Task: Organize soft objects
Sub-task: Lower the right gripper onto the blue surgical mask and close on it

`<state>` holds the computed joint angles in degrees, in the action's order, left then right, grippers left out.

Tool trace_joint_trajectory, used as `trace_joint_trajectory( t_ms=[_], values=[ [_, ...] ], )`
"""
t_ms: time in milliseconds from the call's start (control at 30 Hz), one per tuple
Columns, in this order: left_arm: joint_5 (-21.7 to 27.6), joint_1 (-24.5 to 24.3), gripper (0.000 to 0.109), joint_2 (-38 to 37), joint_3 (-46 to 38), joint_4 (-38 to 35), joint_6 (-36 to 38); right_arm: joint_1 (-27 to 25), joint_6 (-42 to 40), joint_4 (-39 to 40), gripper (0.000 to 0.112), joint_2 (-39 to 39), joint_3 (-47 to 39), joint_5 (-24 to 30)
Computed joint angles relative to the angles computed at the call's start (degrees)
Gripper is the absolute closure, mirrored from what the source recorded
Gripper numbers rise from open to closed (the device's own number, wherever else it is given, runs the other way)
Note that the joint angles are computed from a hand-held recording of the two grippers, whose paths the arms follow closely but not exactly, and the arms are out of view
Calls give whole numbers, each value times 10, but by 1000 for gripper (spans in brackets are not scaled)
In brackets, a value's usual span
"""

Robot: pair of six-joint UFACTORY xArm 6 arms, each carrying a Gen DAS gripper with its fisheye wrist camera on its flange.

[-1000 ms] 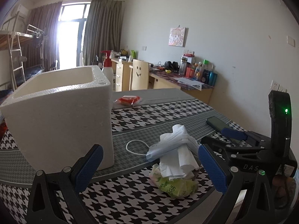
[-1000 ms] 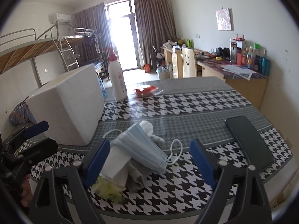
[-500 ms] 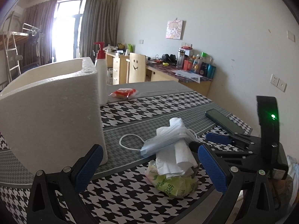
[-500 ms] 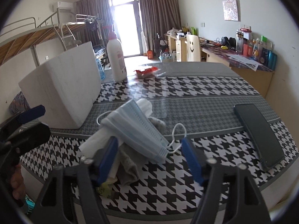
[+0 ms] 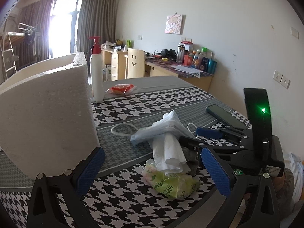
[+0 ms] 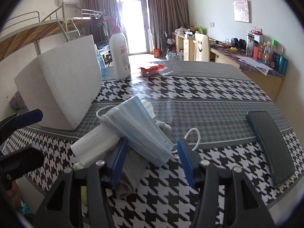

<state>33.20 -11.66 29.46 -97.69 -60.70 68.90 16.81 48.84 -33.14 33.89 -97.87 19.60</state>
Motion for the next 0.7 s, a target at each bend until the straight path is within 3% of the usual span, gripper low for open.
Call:
trace_joint_trajectory(
  t_ms=[67, 367, 533, 700],
  values=[
    [1, 0, 7, 1, -2, 3, -3, 1, -36, 37, 70, 6, -6, 1],
    [8, -9, 7, 22, -30, 49, -47, 1, -65, 69, 96, 8, -9, -7],
    [1, -16, 7, 33, -46, 65, -69, -3, -74, 100, 101, -21, 31, -57],
    [5, -23, 7, 47, -66, 86, -88, -7, -24, 48, 101, -41, 51, -71]
  ],
)
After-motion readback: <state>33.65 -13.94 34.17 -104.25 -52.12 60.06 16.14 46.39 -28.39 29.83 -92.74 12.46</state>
